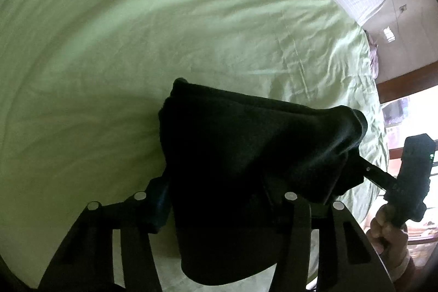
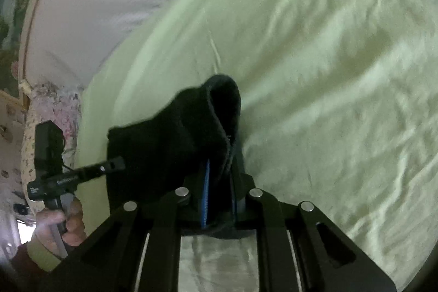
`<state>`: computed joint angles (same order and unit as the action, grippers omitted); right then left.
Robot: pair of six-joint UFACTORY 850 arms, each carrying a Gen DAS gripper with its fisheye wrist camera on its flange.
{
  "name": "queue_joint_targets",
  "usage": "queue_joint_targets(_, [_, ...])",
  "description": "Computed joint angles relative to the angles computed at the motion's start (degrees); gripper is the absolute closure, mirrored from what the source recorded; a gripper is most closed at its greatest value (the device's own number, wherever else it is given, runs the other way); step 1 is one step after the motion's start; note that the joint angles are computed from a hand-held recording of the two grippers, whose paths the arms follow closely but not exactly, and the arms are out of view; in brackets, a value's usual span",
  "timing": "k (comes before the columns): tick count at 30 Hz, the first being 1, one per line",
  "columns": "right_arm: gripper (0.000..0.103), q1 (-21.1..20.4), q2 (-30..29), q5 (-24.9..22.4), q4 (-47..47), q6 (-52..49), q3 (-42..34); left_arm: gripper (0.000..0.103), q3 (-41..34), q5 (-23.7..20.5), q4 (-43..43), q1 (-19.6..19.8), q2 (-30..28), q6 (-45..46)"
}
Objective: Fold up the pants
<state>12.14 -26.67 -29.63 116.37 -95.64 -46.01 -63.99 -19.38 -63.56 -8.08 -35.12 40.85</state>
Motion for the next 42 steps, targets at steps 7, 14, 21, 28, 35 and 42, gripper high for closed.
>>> queue_joint_targets(7, [0.089,0.43,2.57,-6.12,1.36,-0.50,2.12,0.056,1.80,-1.48,-7.50,2.04,0.22,6.74])
queue_joint_targets(14, [0.068,3.65,1.50,7.11,5.17,-6.55,-0.01,0.048,2.60,-0.93,-8.02,1.76,1.26,5.45])
queue_joint_targets(21, [0.052,2.69,2.90,3.83,9.67,-9.22,0.57,0.032,6.18,1.34,-12.34,1.37,5.22,7.05])
queue_joint_targets(28, [0.036,2.55,-3.02,3.29,7.21,-4.94,-4.01,0.032,3.68,2.59,-7.80,1.29,1.74,0.32])
queue_joint_targets(35, [0.036,0.09,-5.13,-2.90,7.37,-5.02,-2.62,0.033,4.14,-0.42,-20.32,2.90,-0.25,11.06])
queue_joint_targets(42, [0.036,-1.18,-2.74,-8.25,0.94,-2.17,0.23,0.032,7.53,-2.36,-18.60,2.35,3.23,9.93])
